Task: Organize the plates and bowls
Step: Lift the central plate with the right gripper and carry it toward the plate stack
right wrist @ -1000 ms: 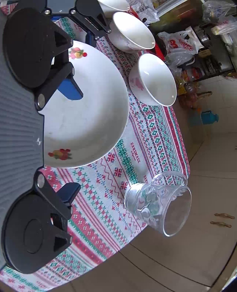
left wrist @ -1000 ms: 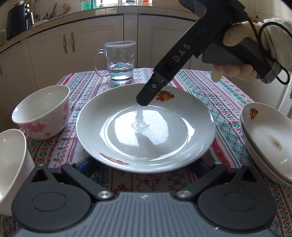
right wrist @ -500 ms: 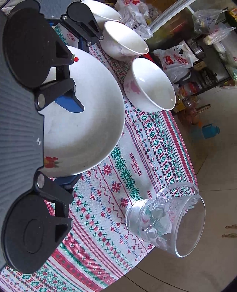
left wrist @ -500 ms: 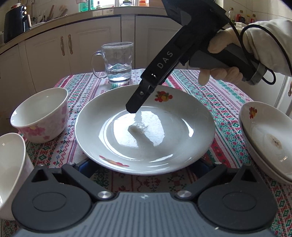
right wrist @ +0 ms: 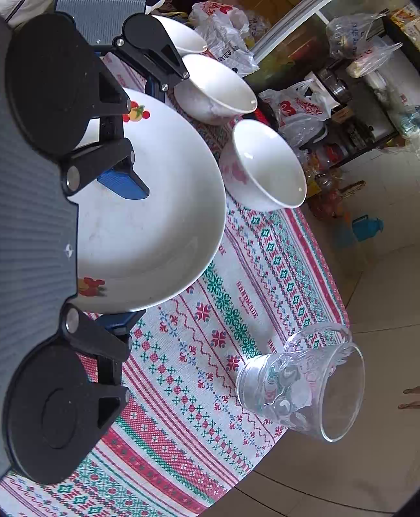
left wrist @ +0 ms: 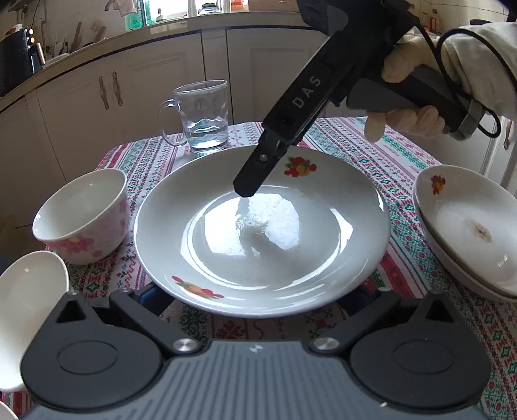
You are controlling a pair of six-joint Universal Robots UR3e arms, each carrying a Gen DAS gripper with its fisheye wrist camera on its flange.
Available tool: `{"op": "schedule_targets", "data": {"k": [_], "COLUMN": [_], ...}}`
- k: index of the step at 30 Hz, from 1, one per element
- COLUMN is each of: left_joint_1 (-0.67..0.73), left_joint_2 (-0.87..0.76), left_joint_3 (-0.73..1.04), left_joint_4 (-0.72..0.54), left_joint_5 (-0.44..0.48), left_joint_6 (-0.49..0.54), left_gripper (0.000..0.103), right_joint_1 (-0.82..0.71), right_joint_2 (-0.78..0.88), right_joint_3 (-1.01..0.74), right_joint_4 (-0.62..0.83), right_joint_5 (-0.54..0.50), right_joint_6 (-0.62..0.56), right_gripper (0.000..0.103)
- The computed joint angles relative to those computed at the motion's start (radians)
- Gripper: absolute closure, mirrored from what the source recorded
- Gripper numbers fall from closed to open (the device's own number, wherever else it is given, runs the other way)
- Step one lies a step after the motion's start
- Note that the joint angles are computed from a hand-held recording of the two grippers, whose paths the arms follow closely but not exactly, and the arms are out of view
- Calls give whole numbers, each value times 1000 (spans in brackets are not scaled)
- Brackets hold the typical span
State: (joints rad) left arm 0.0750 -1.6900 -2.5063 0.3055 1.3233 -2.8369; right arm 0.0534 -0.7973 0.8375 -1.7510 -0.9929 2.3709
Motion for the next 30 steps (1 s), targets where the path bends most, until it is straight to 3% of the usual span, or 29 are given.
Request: {"op": "schedule_targets", "data": {"k": [16, 20, 30], "left_joint_1": [79, 60, -56], "left_joint_2": [405, 449, 448], "left_joint_3": [-76, -59, -19], "left_joint_4": [-356, -436, -490], "left_joint_5": [-151, -189, -204], "left_joint_6": [171, 198, 214], "left_gripper": [1, 1, 1], "right_joint_1": [-72, -124, -295], "right_joint_2": [-418, -558, -869], "right_joint_3": [534, 680, 967], "right_joint_4": [-209, -238, -198], "right_joint_5": [48, 49, 43], "right_joint_6": [45, 47, -16], "right_gripper": [28, 28, 28]}}
